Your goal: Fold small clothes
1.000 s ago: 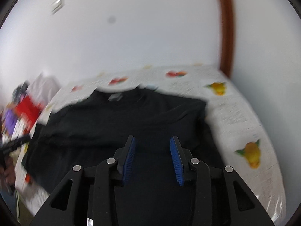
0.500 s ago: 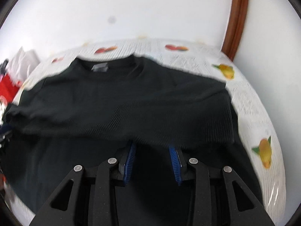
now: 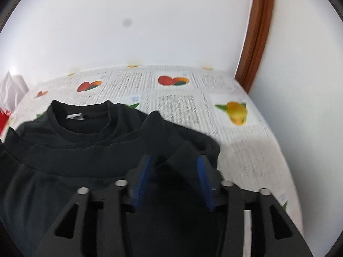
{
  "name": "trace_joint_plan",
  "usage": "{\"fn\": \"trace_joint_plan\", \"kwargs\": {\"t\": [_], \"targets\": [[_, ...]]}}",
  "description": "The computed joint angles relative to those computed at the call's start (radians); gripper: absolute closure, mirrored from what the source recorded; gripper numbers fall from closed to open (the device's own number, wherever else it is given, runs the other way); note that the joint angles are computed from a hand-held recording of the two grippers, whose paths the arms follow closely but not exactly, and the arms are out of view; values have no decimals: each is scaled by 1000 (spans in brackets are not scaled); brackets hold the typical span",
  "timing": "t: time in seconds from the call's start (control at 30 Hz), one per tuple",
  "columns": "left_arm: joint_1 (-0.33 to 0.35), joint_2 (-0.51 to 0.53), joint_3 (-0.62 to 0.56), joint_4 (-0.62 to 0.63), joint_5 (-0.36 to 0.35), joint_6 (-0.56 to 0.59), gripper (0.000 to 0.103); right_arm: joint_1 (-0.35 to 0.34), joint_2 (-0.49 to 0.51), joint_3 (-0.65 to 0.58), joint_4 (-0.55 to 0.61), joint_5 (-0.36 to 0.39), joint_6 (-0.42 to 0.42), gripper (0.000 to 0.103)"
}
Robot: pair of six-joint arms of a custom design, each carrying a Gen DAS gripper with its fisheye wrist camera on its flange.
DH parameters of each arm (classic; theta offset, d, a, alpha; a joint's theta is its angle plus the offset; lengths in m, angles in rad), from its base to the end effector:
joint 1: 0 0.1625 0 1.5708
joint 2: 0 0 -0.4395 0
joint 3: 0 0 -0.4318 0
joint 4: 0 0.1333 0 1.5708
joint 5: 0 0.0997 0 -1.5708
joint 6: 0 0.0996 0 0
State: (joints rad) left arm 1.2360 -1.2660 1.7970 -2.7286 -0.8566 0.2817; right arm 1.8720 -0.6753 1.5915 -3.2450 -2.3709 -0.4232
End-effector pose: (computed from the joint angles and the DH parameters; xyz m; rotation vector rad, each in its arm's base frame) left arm -0.0192 -0.6594 0.3606 0.4398 2.3127 -0.7803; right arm 0.2745 -0.6750 0.1129 0.4297 -2.1717 0.8115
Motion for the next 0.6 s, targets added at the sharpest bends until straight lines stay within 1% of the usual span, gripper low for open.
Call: {"fn": "trace_joint_plan", "kwargs": {"t": [0.1, 0.17, 0.2, 0.23, 0.27, 0.3, 0.33, 0.4, 0.47, 0.5, 0.53, 0.57, 0.6], "targets": [[16, -9, -1, 32, -53, -13, 58, -19, 14, -36, 62, 14, 17, 52], [12, -2, 6, 2, -49, -1, 64, -30, 17, -55, 99, 38, 49, 54], [9, 4, 9, -18, -34, 10, 71, -35, 17, -61, 110, 50, 65, 63], [8, 8, 8, -22, -28, 11, 82, -37, 19, -68, 119, 51, 74, 72], [8, 12, 6, -25, -24, 6, 89, -40, 16, -67, 130, 63, 74, 75], [9, 6, 9, -29, -42, -1, 92, -42, 10, -59, 123, 85, 67, 84], [8, 3, 15, -51, -52, 3, 93, -42, -2, -41, 95, 110, 57, 87], [2, -9, 33, -111, -76, 23, 93, -42, -41, 8, 27, 170, 37, 89], [1, -11, 34, -125, -95, 27, 93, -46, -101, 83, -79, 266, 36, 89], [0, -6, 29, -118, -91, 30, 93, -49, -115, 100, -107, 287, 42, 89], [1, 0, 23, -111, -89, 34, 93, -50, -121, 106, -116, 286, 49, 89], [5, 10, 14, -105, -90, 35, 92, -49, -114, 94, -101, 261, 52, 89], [7, 20, 8, -97, -80, 32, 92, -51, -97, 70, -66, 216, 60, 89]]}}
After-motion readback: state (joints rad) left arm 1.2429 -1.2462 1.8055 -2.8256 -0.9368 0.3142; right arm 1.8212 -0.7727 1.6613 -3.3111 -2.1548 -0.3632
